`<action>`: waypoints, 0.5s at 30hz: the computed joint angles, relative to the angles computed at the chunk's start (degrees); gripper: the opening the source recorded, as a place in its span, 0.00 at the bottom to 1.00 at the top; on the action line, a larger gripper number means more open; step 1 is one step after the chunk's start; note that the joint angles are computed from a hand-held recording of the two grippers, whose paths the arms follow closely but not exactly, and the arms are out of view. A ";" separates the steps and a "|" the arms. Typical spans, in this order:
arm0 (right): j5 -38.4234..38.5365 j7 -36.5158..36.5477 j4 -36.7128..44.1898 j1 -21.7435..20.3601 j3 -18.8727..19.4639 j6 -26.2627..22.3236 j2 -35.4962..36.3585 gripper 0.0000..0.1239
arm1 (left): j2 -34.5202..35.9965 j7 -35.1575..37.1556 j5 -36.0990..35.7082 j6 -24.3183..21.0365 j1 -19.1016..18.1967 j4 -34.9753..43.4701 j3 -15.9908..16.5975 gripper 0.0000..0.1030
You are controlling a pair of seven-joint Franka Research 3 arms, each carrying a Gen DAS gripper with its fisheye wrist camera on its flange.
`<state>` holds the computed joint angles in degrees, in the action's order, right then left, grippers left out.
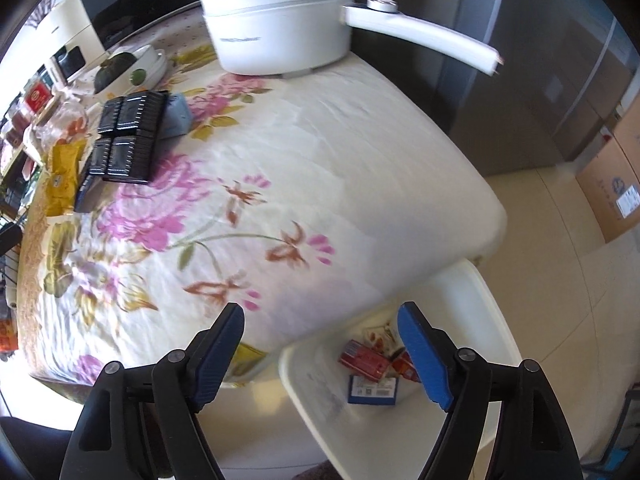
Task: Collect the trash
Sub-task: 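Move both tools back over the table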
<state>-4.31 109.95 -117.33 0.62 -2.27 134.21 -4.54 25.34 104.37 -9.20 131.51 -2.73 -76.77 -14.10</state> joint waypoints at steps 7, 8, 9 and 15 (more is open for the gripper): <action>0.60 0.10 6.03 2.15 0.73 -0.74 4.95 0.67 | 6.47 -2.31 -3.12 -1.53 2.71 7.19 -0.71 0.93; 0.66 0.14 6.68 2.47 0.70 -0.89 5.45 0.67 | 7.72 -2.84 -4.32 -2.06 3.23 8.59 -1.00 0.93; 0.83 0.16 7.54 2.80 0.71 -1.05 6.18 0.67 | 8.65 -3.66 -4.42 -2.58 3.21 9.80 -0.83 0.93; 1.87 -0.84 12.23 4.32 0.32 -2.03 10.44 0.68 | 12.60 -7.85 0.10 -2.07 0.47 15.14 0.89 0.93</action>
